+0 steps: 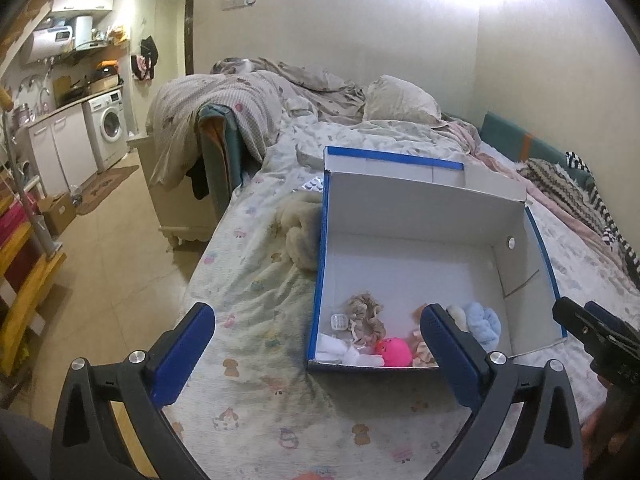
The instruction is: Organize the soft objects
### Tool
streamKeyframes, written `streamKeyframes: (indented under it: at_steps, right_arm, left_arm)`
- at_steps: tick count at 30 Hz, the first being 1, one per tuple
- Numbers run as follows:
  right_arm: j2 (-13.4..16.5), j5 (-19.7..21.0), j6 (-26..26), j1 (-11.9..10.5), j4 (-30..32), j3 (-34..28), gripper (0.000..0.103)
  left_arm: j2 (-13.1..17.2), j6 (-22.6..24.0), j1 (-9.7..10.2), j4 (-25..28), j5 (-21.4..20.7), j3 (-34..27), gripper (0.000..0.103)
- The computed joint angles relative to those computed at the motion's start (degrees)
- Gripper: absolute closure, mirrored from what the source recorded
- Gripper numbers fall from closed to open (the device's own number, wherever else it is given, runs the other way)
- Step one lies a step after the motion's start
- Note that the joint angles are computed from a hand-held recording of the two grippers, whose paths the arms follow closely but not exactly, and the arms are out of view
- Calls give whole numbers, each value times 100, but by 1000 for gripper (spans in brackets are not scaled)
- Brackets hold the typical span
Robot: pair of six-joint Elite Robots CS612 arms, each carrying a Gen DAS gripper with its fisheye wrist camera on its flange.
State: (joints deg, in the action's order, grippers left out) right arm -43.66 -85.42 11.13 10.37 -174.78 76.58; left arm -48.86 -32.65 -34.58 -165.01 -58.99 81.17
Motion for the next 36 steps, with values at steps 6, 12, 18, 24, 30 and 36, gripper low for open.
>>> streamKeyframes:
  at_steps: [6,12,18,24,30,36]
  right_arm:
    - [8,-17,-10,7,16,-12,0]
    - [35,-46,-60,16,63,-43,0]
    - [55,-70,-114,23,80,-54,0]
    - [55,-67,-105,24,77,-56,0]
    - [56,-69,-110,24,80,-58,0]
    - [56,-62,-107,21,69,-53,0]
  left_arm:
    - [-4,24,-15,-26,30,13,1]
    - [-8,-91,-14,43,3,-1,1]
    - [-7,-83,-11,88,-46,-19,1]
    - [0,-49,-15,107,-57,-30,1]
    - [4,-53,-16,107,-59,-33,1]
    - [10,-57,-13,120,-76,-42,1]
